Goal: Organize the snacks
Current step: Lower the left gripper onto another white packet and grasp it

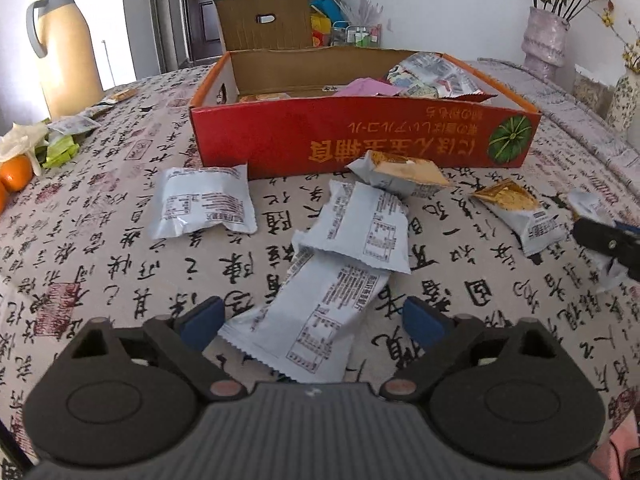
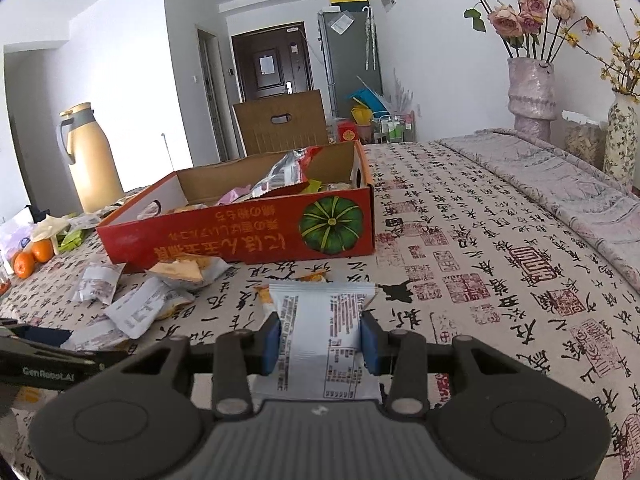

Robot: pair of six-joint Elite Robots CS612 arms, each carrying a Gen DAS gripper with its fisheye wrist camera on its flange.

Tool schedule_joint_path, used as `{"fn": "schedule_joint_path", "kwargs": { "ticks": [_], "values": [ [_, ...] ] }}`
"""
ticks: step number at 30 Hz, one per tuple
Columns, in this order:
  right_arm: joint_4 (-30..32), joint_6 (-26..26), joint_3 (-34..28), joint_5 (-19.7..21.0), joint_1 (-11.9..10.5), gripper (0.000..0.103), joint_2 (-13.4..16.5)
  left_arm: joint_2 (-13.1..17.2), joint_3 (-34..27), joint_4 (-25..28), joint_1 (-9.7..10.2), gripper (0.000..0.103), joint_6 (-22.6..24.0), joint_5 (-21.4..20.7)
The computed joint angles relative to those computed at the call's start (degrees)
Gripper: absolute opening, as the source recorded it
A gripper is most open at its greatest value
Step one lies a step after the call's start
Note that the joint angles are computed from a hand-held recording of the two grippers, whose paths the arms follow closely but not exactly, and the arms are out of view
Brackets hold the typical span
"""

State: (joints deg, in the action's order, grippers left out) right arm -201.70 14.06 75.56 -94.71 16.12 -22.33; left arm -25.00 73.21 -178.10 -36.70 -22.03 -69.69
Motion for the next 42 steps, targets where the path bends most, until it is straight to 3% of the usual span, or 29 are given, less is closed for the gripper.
{"fn": "schedule_joint_path", "kwargs": {
  "ticks": [6, 9, 23, 25, 26, 31, 33, 35, 42],
  "values": [
    [0.1, 0.0, 0.0, 0.3, 0.0, 0.039, 0.0, -0.2, 0.6, -1.8, -0.18, 0.063, 1.4, -0.6],
    [0.2, -0.1, 0.0, 0.4, 0.1, 0.039, 0.0, -0.3, 0.9, -2.7, -0.27, 0.058, 1.8, -1.0],
    [-0.8, -0.6, 0.8, 0.9, 0.2, 0.039, -0.3, -1.5, 4.1, -8.8, -1.48, 0.051, 3.5, 1.0],
    [-1.1, -0.7, 1.0, 1.0, 0.2, 0.039, -0.4, -1.8, 4.6, -9.6, -1.59, 0.027, 4.0, 0.9],
    [-1.3, -0.7, 1.1, 1.0, 0.2, 0.039, -0.5, -1.9, 4.7, -9.4, -1.49, 0.021, 3.9, 0.2],
    [-1.9, -0.7, 1.7, 1.3, 0.2, 0.039, -0.7, -1.8, 4.7, -8.3, -1.63, 0.027, 3.2, 0.8],
    [-2.0, -0.7, 1.9, 1.3, 0.2, 0.039, -0.7, -1.8, 4.8, -8.6, -1.66, 0.056, 2.5, 1.3],
    [-2.0, -0.6, 2.0, 1.3, 0.2, 0.04, -0.8, -1.6, 4.5, -8.5, -1.76, 0.067, 2.0, 2.8],
    [-1.3, -0.6, 1.8, 1.6, 0.1, 0.04, -0.6, -0.4, 1.6, -3.8, -1.07, 0.073, 0.8, 2.0]
  ]
}}
